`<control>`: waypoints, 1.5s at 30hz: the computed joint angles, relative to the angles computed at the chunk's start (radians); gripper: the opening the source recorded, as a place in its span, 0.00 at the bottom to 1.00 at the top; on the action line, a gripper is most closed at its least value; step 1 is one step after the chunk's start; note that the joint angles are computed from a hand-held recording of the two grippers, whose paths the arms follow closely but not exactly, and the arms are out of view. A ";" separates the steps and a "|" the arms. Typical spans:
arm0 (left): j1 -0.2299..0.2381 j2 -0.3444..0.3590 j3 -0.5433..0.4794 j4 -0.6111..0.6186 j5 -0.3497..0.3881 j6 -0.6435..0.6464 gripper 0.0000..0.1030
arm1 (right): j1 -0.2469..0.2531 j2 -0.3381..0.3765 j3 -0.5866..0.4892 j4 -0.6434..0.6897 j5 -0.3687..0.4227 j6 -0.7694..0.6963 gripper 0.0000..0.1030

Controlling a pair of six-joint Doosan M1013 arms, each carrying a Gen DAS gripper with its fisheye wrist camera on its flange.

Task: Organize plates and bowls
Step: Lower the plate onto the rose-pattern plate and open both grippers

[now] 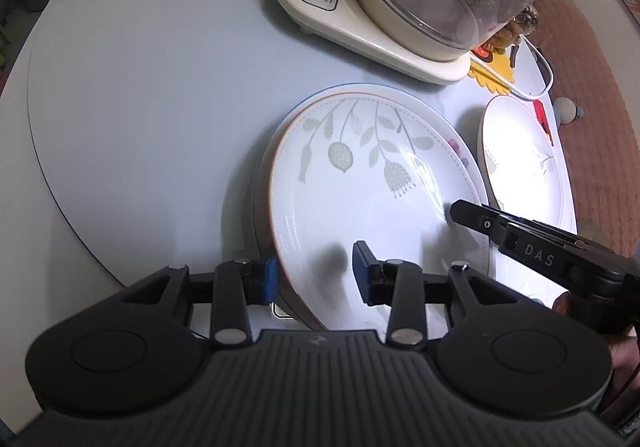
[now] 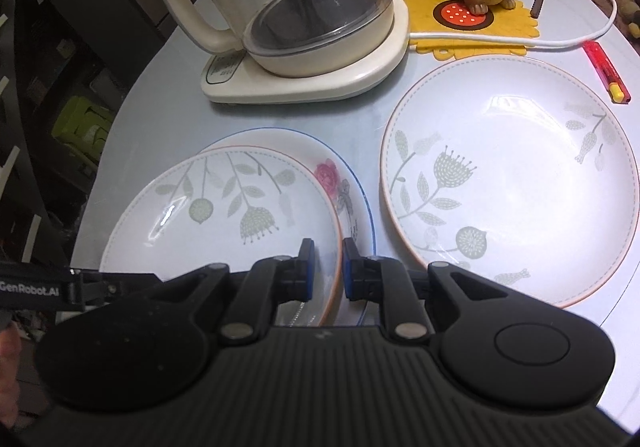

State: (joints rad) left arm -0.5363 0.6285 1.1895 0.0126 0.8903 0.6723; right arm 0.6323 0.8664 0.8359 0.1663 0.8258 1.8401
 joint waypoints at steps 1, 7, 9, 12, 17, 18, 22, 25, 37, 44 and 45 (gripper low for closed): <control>0.000 0.001 -0.002 0.003 0.002 -0.005 0.41 | 0.000 -0.001 0.002 0.001 -0.005 0.003 0.17; 0.006 -0.016 0.029 -0.039 -0.035 -0.027 0.42 | 0.001 0.002 0.000 -0.008 -0.009 0.020 0.16; 0.005 -0.030 0.051 -0.052 -0.058 -0.046 0.42 | 0.003 0.001 0.002 -0.020 -0.012 0.029 0.16; 0.004 -0.050 0.083 -0.079 -0.088 -0.065 0.42 | 0.002 -0.002 0.008 -0.011 -0.014 0.024 0.15; 0.000 -0.074 0.125 -0.098 -0.116 -0.090 0.42 | 0.003 -0.008 0.024 -0.002 -0.032 0.013 0.16; -0.001 -0.078 0.130 -0.094 -0.119 -0.101 0.42 | 0.003 -0.008 0.025 -0.006 -0.035 0.016 0.15; -0.013 -0.088 0.130 -0.039 -0.113 -0.141 0.42 | 0.005 -0.007 0.022 -0.020 -0.029 0.037 0.15; -0.025 -0.099 0.129 0.019 -0.106 -0.175 0.42 | 0.013 -0.012 0.022 -0.064 -0.026 0.046 0.16; -0.083 -0.170 0.156 0.244 -0.092 -0.348 0.42 | 0.032 -0.104 0.105 -0.171 -0.069 0.101 0.16; -0.120 -0.194 0.142 0.317 -0.033 -0.395 0.42 | 0.045 -0.195 0.199 -0.170 -0.156 0.133 0.16; -0.127 -0.196 0.139 0.327 -0.022 -0.399 0.42 | 0.047 -0.206 0.212 -0.170 -0.168 0.137 0.16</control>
State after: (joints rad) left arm -0.6632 0.4326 1.3287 0.3396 0.8678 0.2729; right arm 0.6796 0.6602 1.0479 -0.0032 0.6581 1.9770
